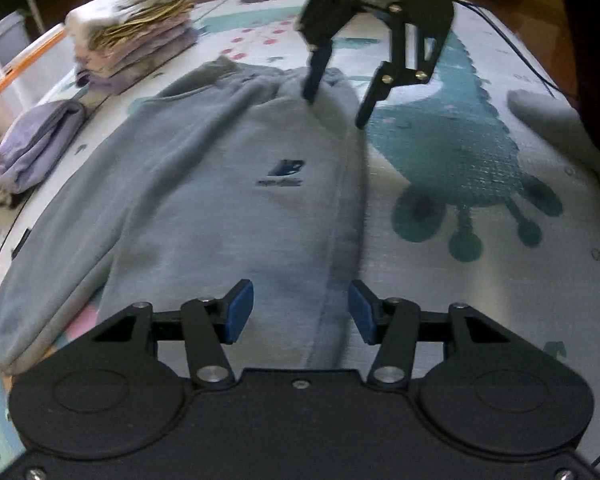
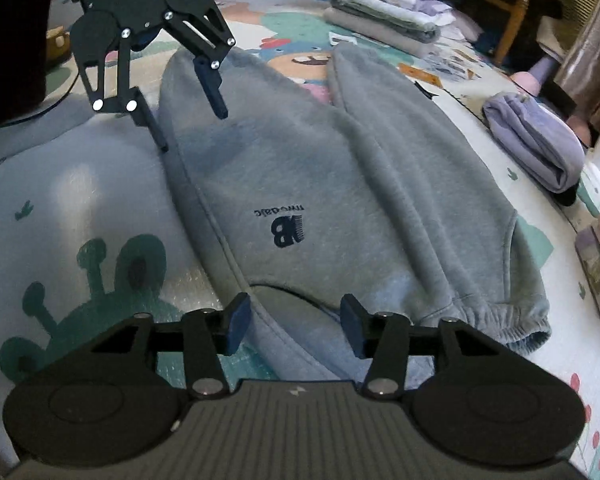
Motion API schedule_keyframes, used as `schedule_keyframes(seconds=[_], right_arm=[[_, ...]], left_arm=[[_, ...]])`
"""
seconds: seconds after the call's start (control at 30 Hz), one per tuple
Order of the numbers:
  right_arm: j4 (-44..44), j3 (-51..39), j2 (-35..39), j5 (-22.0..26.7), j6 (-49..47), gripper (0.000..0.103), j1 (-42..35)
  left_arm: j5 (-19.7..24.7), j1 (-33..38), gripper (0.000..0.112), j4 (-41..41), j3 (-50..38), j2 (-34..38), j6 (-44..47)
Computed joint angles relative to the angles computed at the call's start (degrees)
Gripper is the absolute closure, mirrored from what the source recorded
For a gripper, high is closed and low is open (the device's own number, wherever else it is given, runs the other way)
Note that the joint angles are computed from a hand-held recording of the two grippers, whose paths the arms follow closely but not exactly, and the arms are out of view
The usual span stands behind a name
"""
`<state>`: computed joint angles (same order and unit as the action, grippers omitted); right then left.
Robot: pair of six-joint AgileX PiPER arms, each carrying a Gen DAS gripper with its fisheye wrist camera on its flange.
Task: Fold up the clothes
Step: 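Grasp the sweatshirt side seam with the left gripper while the right gripper grasps the hem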
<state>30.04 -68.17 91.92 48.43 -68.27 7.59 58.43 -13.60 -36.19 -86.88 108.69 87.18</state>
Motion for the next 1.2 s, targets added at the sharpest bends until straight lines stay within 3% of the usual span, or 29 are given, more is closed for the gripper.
schedule_keyframes(seconds=[0.17,0.23,0.4,0.57,0.6,0.7,0.73,0.8,0.9,1.0,1.1,1.2], right_arm=[[-2.03,0.16,1.3,2.67,-3.96,0.049,-0.25],[-2.62,-0.01,1.82,3.58,-1.36,0.051,-0.12],[3.63,-6.55,5.81,12.29,1.68,0.052,-2.33],[1.07,-6.65,6.85,12.18,3.84,0.052,-0.75],[1.16,-6.61,6.78,12.18,4.67,0.054,-0.67],[-0.11,-4.82,5.31,9.18,6.82,0.078,0.03],[-0.24,-3.92,4.48,8.27,6.27,0.082,0.23],[-0.58,-1.84,2.52,6.14,4.96,0.086,0.75],[-2.55,5.31,-4.77,-1.23,0.25,0.089,3.32],[-4.5,11.0,-9.23,-5.46,-3.51,0.088,5.73],[-4.56,12.14,-9.76,-3.68,-6.27,0.088,5.54],[-1.67,10.22,-10.0,-1.87,-8.42,0.088,2.79]], left_arm=[[1.24,-1.06,0.06,2.26,-1.17,1.46,-3.9],[1.9,-1.45,0.06,3.13,-1.86,2.12,-5.76],[6.27,-1.98,0.06,3.43,-7.02,4.91,-12.56],[4.28,-3.39,0.068,4.15,-6.11,4.57,-15.81],[3.47,-3.59,0.071,4.46,-5.57,4.14,-16.06],[-0.26,-4.25,0.101,5.05,-2.6,2.0,-14.72],[-1.73,-4.54,0.104,5.23,-1.36,1.12,-13.88],[-6.76,-5.17,0.105,3.59,4.14,-2.39,-6.7],[-17.59,-6.73,0.106,-1.25,17.26,-10.79,10.49],[-25.34,-7.84,0.106,-7.48,28.09,-15.69,26.83],[-27.34,-8.0,0.106,-10.41,31.46,-17.46,31.45],[-24.58,-7.15,0.105,-7.35,29.93,-17.68,26.42]])
